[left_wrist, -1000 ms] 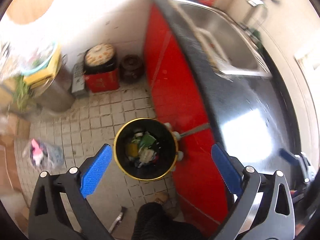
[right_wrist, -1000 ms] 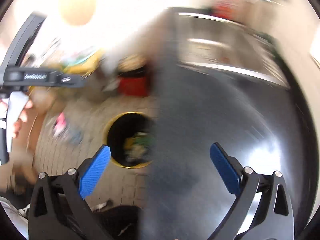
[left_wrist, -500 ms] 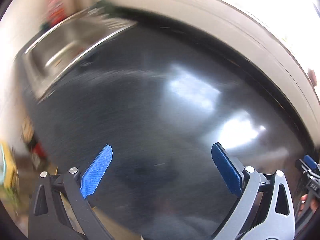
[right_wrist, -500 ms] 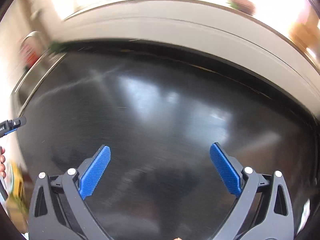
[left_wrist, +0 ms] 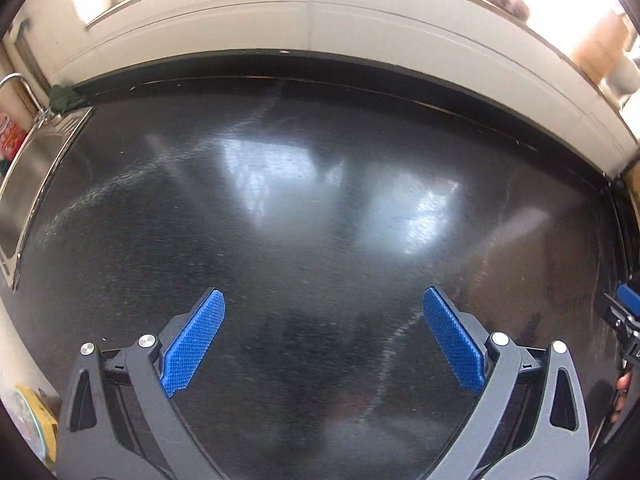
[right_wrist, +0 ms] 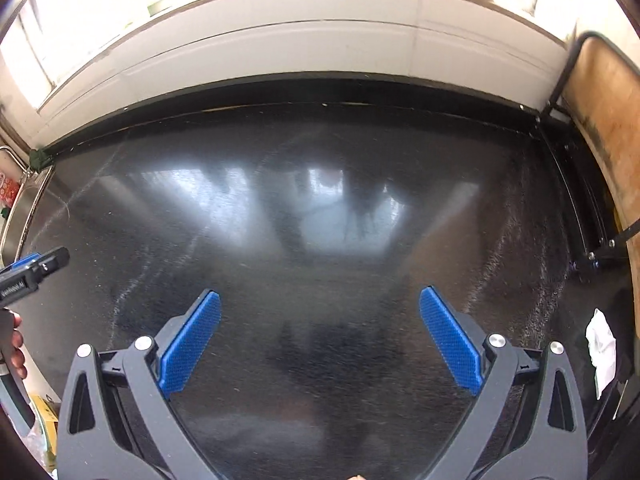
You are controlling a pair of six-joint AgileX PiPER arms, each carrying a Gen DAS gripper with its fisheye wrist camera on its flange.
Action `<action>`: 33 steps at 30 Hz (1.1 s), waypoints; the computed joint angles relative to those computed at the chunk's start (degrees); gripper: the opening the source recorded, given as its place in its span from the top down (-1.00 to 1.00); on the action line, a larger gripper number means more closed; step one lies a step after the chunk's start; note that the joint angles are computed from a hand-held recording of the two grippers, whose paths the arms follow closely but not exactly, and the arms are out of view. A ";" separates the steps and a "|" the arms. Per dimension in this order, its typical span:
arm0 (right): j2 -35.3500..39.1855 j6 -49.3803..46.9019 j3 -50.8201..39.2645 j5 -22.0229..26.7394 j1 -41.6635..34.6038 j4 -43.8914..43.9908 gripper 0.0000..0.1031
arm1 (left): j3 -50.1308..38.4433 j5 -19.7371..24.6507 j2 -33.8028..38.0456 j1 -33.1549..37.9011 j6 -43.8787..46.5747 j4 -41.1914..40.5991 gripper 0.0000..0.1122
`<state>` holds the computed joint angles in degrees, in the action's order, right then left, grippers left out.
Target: Collect trash
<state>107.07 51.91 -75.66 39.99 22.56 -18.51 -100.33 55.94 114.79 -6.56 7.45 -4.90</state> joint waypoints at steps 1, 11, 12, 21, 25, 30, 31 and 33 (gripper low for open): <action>-0.78 -0.72 1.06 -0.44 -0.56 0.56 -0.87 | 0.72 -0.14 -0.48 -0.75 -0.79 0.44 -0.72; -4.60 -5.58 9.49 -5.18 -4.78 4.40 -0.87 | 2.63 0.36 -1.30 -5.13 -7.01 2.57 -0.72; -4.83 -5.30 9.14 -4.85 -4.64 4.44 -0.87 | 3.01 0.38 -1.72 -5.26 -6.76 2.67 -0.72; -1.34 -4.36 4.00 -2.90 -2.88 3.37 -0.87 | 3.70 0.63 -2.51 -5.65 -3.98 4.58 -0.72; -0.18 -4.34 3.36 -2.46 -2.40 4.84 -0.87 | 4.03 1.03 -2.01 -5.36 -2.37 3.75 -0.72; 1.50 -3.76 2.98 -2.09 -2.78 6.19 -0.87 | 4.41 1.45 -1.57 -4.83 0.03 2.79 -0.72; 1.69 -3.57 2.98 -2.08 -2.81 6.08 -0.87 | 4.69 1.49 -1.46 -4.68 0.29 2.48 -0.72; 2.09 -3.43 3.20 -2.33 -3.01 6.03 -0.87 | 4.66 2.04 -0.86 -4.51 0.40 2.22 -0.72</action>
<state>109.16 48.48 -72.46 37.67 19.55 -12.49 -95.67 57.98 113.93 -11.07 7.85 -2.69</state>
